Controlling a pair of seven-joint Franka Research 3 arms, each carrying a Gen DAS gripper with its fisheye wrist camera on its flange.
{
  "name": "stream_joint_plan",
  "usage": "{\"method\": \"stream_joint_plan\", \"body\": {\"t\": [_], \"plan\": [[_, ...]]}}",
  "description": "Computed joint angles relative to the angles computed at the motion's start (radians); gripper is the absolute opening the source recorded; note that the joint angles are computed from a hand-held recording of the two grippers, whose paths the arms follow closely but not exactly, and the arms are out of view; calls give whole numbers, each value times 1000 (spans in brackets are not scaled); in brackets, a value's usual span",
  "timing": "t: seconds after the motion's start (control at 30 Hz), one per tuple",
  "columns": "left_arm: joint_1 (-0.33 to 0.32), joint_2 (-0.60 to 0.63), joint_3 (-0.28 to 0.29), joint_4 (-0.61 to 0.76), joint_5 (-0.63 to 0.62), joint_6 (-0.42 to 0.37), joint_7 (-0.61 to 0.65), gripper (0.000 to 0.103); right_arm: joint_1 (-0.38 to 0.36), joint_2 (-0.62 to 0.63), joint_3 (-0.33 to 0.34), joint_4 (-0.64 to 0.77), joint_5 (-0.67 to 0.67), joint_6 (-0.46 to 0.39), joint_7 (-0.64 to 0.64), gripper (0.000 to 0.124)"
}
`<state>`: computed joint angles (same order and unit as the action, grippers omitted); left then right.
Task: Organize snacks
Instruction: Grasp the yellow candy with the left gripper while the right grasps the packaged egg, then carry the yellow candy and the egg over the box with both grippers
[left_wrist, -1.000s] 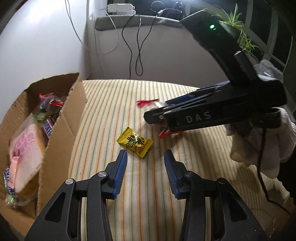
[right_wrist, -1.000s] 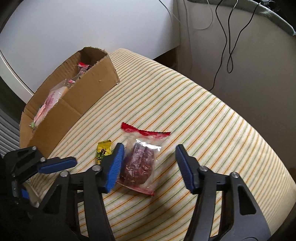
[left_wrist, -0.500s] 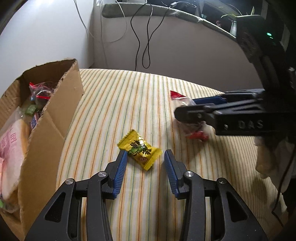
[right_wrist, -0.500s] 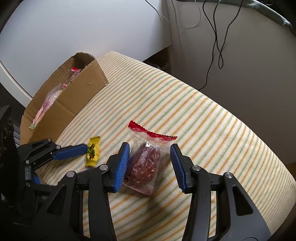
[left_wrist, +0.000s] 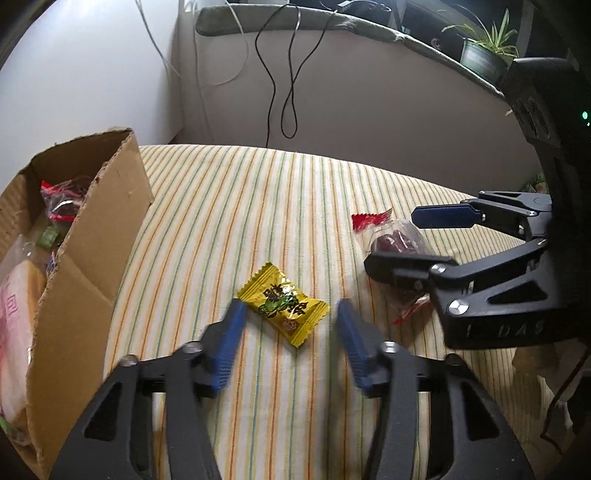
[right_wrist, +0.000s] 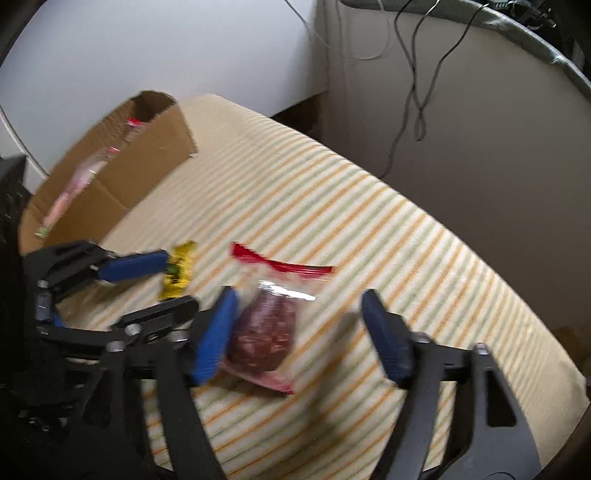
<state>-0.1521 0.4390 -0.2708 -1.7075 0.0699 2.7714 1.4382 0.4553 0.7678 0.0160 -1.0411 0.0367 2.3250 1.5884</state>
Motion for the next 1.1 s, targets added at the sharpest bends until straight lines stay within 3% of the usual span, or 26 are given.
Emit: {"method": "stream_joint_plan", "body": {"t": [0.13,0.27,0.3,0.47,0.67,0.93,1.0,1.1], "plan": [[-4,19,8,30,14,-13,-6,58,-20,-3,20,-13,38,1,-16,75],[-13,51,19,81,21,-40,-26,56,-38,-19,40,-37,77,8,-51,50],[-21,58,25,93,30,-45,-36,55,-37,-21,39,-37,78,5,-55,49],[-22,85,26,119,49,-30,-47,28,-26,-34,33,-60,76,19,-63,44],[-35,67,27,88,73,-9,-51,11,-26,-57,37,-103,91,47,-62,40],[-2,17,-7,9,27,25,-29,9,-18,-121,29,-200,84,101,-29,36],[35,0,-47,-19,-29,38,6,9,-16,-142,25,-232,78,119,-15,36],[52,-42,-59,-70,-60,73,36,9,-15,-174,26,-274,74,146,0,36]]}}
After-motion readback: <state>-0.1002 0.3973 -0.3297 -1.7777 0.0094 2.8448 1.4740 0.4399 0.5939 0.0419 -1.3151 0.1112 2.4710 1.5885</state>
